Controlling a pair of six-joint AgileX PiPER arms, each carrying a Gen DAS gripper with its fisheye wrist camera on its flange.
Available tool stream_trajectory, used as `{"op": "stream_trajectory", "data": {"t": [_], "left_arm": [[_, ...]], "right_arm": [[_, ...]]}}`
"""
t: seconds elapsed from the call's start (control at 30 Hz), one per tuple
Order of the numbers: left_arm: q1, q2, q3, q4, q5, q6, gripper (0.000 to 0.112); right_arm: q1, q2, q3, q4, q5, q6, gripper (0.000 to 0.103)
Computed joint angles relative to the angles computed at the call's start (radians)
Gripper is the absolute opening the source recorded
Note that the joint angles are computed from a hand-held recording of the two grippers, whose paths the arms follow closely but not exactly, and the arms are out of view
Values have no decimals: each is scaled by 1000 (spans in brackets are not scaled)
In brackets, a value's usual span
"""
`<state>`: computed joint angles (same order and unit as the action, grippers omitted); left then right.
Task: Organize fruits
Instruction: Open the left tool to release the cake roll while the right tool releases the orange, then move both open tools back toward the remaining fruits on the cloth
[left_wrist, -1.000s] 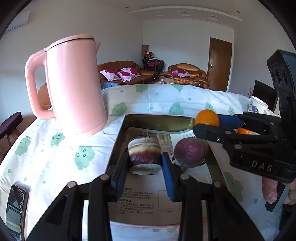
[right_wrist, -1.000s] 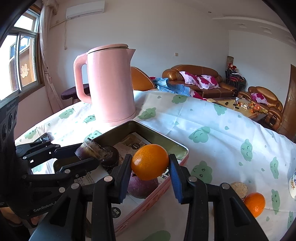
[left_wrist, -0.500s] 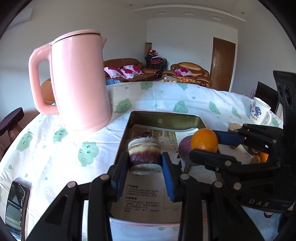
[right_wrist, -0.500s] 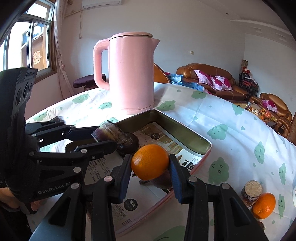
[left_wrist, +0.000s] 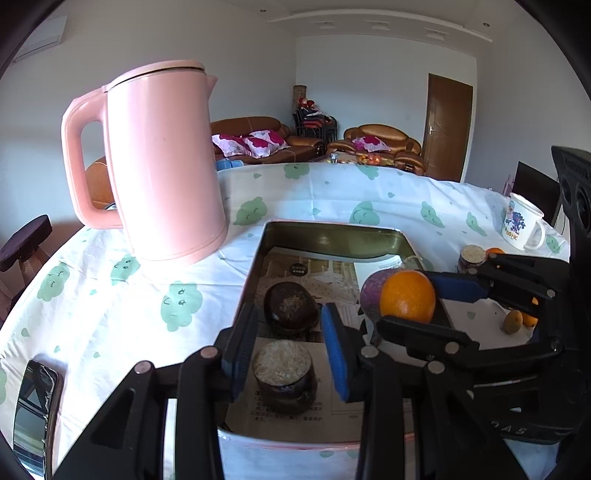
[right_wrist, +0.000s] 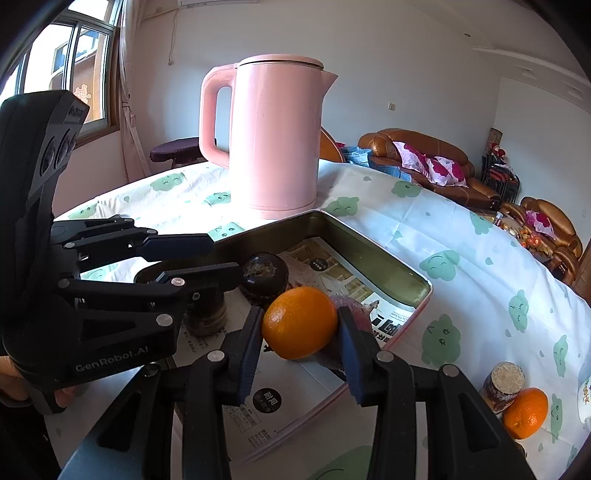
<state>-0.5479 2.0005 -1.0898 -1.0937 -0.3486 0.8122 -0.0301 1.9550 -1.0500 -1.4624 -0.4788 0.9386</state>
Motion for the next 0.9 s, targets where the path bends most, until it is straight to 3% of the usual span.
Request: {"op": "stream_trajectory", "data": {"t": [0.2,0.5,0.9], "left_arm": [[-3,-24,39,94,-33,-117,63],[-61,-67,57,158,-73,-179,74],[-212,37,-135,-96,-37,148,77]], "right_arm": [[-31,-15,0,12,-35,20,55],[-141,-78,46,3,-78,40,60],[-390,-89,37,-74,-93,155,60]]}}
